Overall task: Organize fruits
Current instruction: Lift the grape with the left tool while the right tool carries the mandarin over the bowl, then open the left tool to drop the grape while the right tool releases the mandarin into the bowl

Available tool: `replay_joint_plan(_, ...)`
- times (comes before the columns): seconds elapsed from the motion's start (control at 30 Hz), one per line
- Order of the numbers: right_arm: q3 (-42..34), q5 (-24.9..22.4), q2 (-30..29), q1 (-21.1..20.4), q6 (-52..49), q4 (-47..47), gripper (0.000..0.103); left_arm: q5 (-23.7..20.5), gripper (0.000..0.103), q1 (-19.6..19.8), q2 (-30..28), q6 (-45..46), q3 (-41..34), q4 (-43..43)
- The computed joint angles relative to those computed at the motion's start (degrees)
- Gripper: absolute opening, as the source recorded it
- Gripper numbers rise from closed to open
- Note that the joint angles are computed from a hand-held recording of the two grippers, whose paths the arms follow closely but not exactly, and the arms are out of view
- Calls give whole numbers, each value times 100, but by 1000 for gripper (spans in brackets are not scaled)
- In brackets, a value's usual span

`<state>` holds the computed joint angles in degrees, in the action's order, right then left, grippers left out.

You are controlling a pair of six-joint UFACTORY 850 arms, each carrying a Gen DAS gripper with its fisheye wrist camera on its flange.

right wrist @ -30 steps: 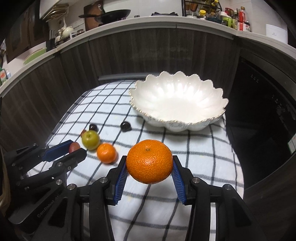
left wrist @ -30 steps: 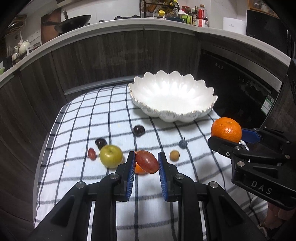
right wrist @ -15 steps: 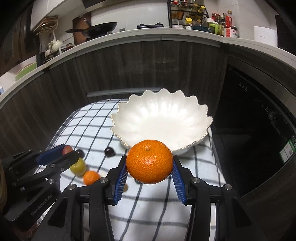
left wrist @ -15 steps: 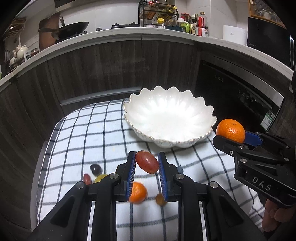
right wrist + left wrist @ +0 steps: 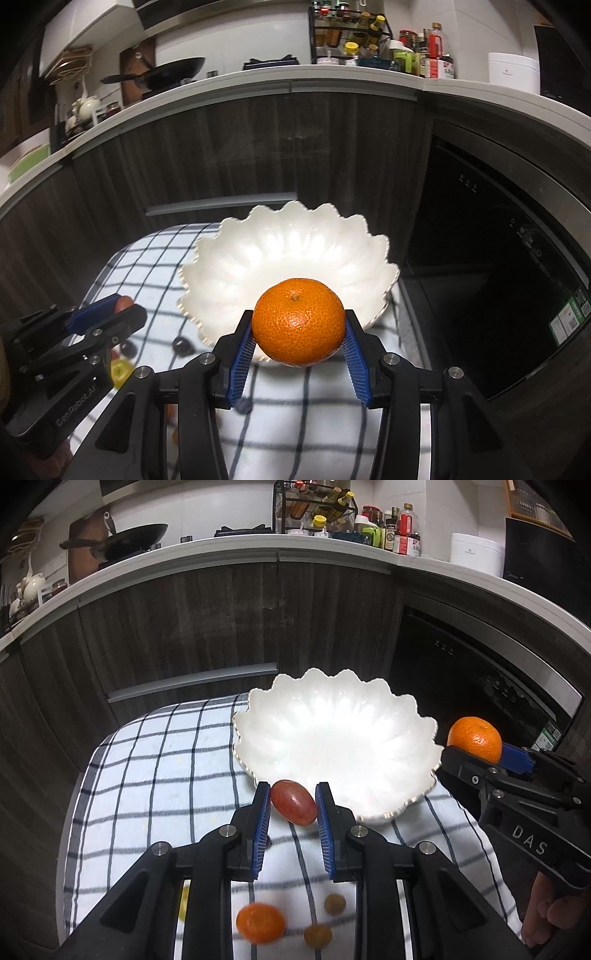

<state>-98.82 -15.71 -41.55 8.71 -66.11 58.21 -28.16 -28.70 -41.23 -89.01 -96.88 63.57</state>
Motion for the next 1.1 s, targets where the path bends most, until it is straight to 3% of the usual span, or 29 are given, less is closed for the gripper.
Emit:
replay_joint_plan(0.2,-826,-63,-512,-20,1588,-1391,47,102,25,155,-360,616,-564,-488)
replay_joint_plan(0.5,-1839,-340,-1141,-27,3133,-2809,47,144,25,309,-955,1562,-1472,-1088)
replay_joint_plan(1.1,-3878,-1432,-2460,97,4456,-4038,47,-251,25,588,-1918,3592,-2918,-2945)
